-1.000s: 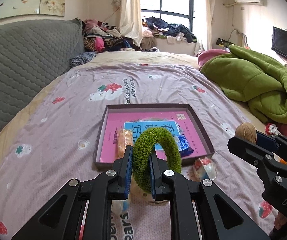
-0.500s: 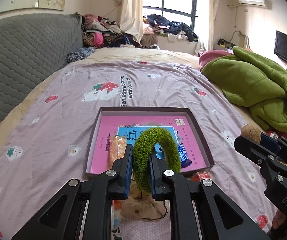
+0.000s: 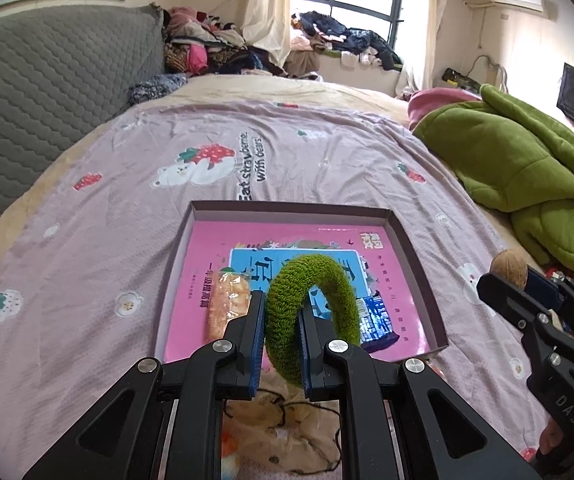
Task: Organize objects
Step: 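Lift the green ring and walnut and carry them toward the tray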
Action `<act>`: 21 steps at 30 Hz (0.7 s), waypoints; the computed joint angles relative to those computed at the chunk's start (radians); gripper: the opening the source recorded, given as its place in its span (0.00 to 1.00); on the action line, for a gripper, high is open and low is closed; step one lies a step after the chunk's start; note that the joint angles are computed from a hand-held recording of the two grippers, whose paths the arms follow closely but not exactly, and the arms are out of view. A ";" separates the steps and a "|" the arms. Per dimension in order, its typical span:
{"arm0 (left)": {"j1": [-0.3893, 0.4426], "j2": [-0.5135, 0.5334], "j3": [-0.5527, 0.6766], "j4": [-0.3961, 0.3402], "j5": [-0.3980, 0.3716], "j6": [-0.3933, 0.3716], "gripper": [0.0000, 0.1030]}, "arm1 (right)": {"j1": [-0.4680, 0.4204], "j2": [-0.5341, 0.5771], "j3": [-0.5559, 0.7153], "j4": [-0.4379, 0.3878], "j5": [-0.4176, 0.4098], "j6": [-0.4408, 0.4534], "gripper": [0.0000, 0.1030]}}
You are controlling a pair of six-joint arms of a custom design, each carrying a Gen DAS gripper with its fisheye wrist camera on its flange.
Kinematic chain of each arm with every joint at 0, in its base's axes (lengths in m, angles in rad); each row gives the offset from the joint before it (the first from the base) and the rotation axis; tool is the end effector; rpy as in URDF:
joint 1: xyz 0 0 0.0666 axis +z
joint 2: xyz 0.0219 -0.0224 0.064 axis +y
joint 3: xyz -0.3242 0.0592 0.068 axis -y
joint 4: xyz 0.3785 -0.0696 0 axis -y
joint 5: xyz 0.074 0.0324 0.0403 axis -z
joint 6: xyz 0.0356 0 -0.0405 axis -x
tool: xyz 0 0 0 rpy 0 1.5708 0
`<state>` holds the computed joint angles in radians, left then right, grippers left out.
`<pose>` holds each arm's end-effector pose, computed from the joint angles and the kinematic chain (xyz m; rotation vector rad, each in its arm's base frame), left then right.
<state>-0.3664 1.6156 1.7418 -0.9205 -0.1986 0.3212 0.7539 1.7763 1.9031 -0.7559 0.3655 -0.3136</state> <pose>0.5215 -0.1930 0.4212 -0.0426 2.3472 -0.1034 0.4586 0.4125 0.4187 -0.2722 2.1432 0.2148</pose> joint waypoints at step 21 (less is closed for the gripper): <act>0.009 0.240 0.218 -0.126 -0.042 -0.014 0.14 | -0.043 0.129 0.068 -0.078 -0.017 -0.021 0.32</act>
